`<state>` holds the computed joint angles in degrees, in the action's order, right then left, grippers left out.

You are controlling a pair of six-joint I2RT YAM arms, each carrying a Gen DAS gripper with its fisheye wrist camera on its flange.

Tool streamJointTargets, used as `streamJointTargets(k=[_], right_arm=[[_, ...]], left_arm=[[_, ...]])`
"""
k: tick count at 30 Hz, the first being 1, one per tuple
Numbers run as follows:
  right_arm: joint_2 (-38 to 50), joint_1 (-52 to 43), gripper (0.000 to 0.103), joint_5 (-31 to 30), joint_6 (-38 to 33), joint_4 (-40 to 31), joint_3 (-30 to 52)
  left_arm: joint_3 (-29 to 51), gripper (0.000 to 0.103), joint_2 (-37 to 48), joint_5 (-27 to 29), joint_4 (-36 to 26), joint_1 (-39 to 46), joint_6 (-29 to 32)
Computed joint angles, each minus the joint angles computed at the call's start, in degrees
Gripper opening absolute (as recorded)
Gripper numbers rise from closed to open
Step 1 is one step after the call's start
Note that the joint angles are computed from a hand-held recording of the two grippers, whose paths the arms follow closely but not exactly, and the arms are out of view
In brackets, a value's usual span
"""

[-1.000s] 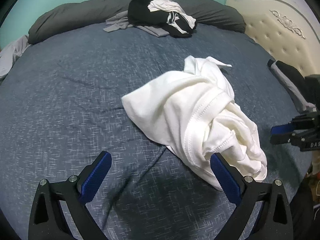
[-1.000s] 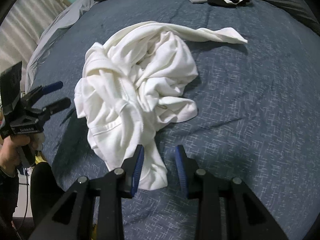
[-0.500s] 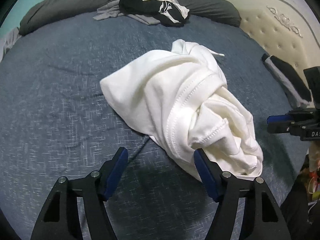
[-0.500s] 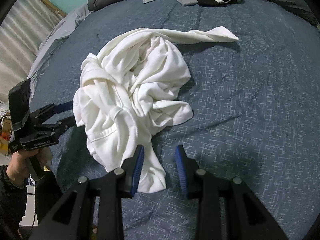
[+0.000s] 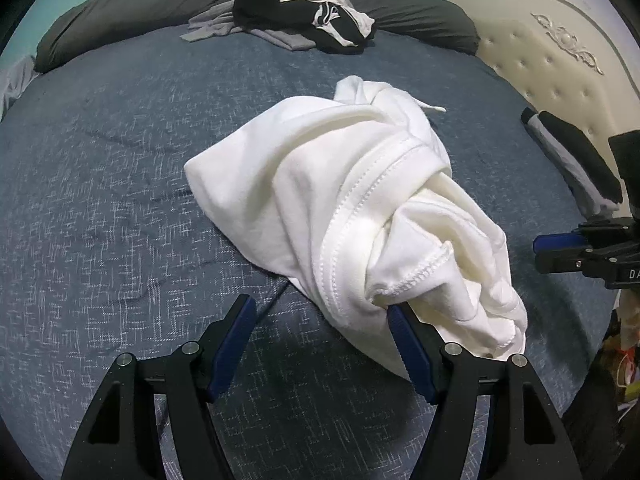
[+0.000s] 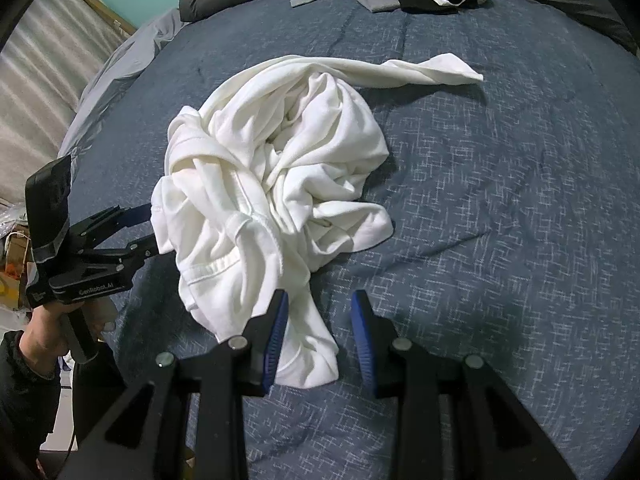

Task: Fold clothes
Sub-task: 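Move the left gripper to the white shirt's hem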

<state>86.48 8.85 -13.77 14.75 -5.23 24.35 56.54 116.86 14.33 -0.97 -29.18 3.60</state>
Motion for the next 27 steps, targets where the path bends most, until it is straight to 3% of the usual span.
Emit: streamJointTargets(k=[2,5,20,27], right_arm=[[0.1,-0.1,0.032,-0.1,0.1,0.1,0.1],[0.5,-0.3,0.032,-0.4,0.0,0.4,0.1],[3.6,-2.4,0.032,-0.9,-1.2,1.8,-0.3],[9.7,-2.2,0.032,-1.7,0.4,5.5,0.4]], left_arm=[[0.0,0.051,0.0,0.1,0.0,-0.2,0.3],[0.0,0.03,0.0,0.1,0.2,-0.7,1.1],[-4.3,0.008,-5.7,3.7,-1.0,2.2,4.2],[-4.5,0.006,-8.5,4.9,-1.9,5.2,5.6]])
